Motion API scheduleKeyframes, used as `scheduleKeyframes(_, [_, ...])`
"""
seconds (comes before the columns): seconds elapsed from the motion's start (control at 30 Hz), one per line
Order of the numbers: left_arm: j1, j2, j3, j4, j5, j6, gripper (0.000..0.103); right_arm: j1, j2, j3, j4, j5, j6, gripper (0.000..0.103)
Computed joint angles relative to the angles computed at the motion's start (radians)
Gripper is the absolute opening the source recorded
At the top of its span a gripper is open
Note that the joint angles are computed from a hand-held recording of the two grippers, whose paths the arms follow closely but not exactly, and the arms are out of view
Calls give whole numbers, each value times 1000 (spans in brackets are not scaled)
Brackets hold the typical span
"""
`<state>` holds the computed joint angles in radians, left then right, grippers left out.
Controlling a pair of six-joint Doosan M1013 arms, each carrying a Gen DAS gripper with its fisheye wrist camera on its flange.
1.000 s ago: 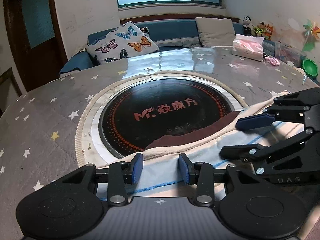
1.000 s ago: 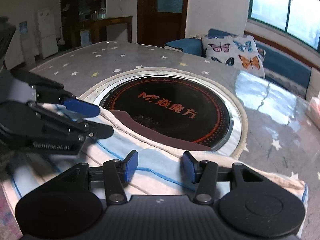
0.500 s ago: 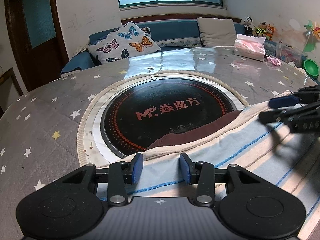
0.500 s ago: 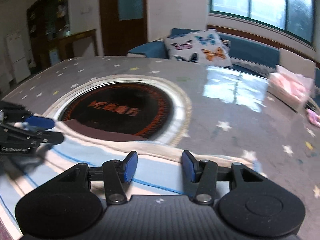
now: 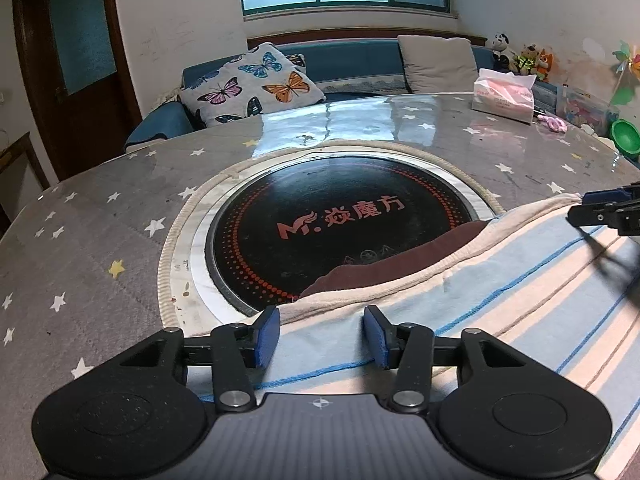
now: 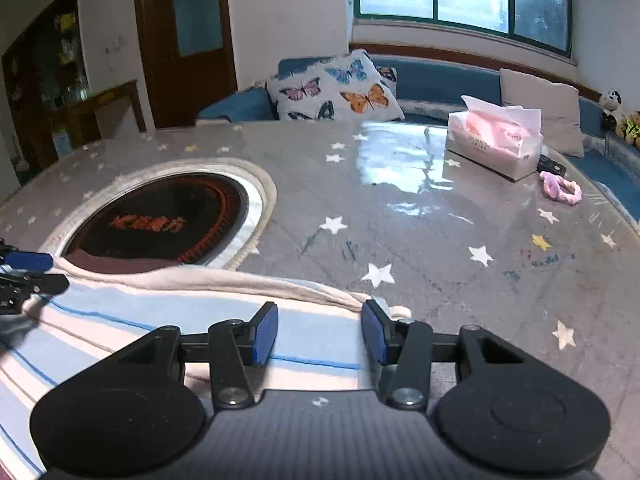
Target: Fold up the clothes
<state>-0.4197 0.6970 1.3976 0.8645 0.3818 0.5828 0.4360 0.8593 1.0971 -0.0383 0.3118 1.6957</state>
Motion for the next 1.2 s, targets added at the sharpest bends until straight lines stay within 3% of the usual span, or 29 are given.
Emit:
scheduleKeyframes(0.2, [-4, -33, 45, 111, -22, -129, 50, 5, -25, 31, 18, -31, -50, 48])
scheduleKeyframes(0.37, [-7, -77, 109, 221, 9, -276, 50, 4, -14, 18, -66, 23, 36, 48])
scheduleKeyframes(0.5, [0, -109, 165, 238, 33, -355, 50, 8, -34, 39, -26, 0, -27, 49])
scheduleKeyframes(0.73, [16, -132, 217, 244, 47, -435, 52, 33, -54, 50, 248, 11, -379, 49])
scheduleKeyframes(0.83, [22, -139, 226, 258, 58, -457, 52, 49, -58, 45, 387, 36, -558, 55])
scheduleKeyframes(1.03, [34, -162, 251, 269, 65, -499, 54, 89, -54, 22, 637, 144, -901, 55])
scheduleKeyframes(1.2, [39, -183, 271, 250, 86, -513, 58, 128, -35, -11, 752, 250, -1121, 55])
